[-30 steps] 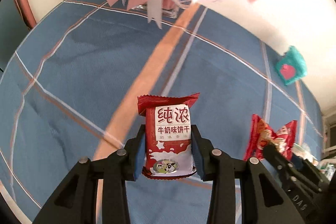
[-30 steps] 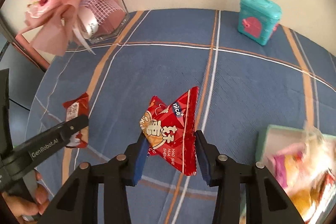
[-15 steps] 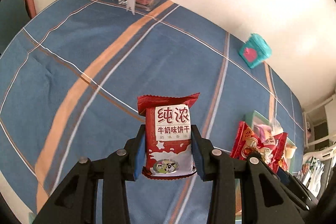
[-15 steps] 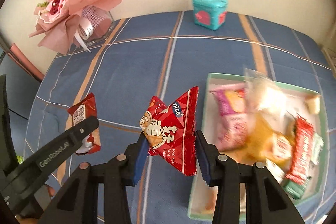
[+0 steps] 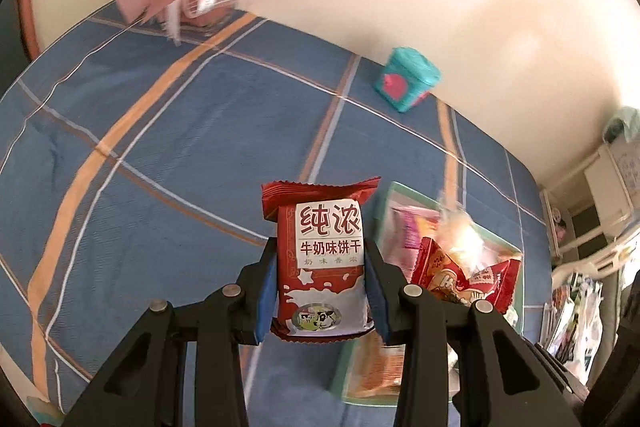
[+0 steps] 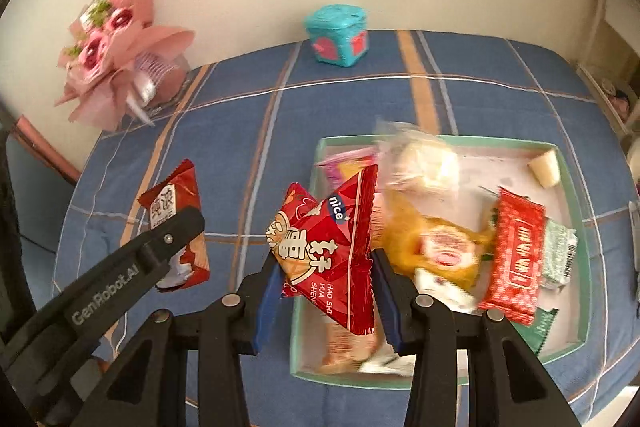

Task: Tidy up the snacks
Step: 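Carry both red snacks over the tray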

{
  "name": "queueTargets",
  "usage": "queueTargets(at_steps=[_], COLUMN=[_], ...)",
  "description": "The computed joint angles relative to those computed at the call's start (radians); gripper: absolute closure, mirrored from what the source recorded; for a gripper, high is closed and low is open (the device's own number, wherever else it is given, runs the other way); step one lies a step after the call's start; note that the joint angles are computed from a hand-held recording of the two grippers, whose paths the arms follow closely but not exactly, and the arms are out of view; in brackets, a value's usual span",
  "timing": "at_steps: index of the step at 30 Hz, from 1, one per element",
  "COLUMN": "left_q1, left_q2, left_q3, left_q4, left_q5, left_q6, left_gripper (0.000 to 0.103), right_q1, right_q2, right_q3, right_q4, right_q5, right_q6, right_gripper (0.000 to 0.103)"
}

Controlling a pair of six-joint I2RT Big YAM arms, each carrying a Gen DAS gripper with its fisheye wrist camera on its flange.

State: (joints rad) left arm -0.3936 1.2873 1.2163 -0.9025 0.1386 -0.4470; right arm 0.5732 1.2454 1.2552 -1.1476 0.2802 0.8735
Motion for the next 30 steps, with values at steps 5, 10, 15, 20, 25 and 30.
queueTargets(at_steps=[5, 10, 15, 20, 25, 30], left_q1=[-0.066, -0.124, -0.163, -0.191, -0.206, -0.217], left_q2=[0.027, 0.060, 0.093, 0.143, 0.189, 0.206], left_q3=[0.031, 0.062, 0.088, 0.109, 0.121, 0.117], left_q4=[-0.002, 0.008, 0.011, 0.004, 0.000, 0.009], left_q5=[0.005, 0.012, -0.013, -0.026, -0.039, -0.028], left_q6=[0.013, 0.039, 0.074, 0.096, 0.113, 0.117], left_gripper=[0.062, 0.062, 0.062, 0.062, 0.062, 0.062], right_q1=[-0.073, -0.168, -0.240, -0.291, -0.329, -0.356], right_q2=[-0.078, -0.158, -0.205, -0.229, -0.224, -0.212], right_q3=[-0.058, -0.125, -0.166, -0.197, -0.221, -0.240], right_q4=[-0.016, -0.030, -0.032, -0.002, 0.038, 0.068], right_q5=[0.010, -0.007, -0.035, -0.072, -0.100, -0.130], right_q6=[0.020, 0.049, 0.054, 0.038, 0.013, 0.000], right_gripper=[0.057, 0.057, 0.057, 0.057, 0.057, 0.057])
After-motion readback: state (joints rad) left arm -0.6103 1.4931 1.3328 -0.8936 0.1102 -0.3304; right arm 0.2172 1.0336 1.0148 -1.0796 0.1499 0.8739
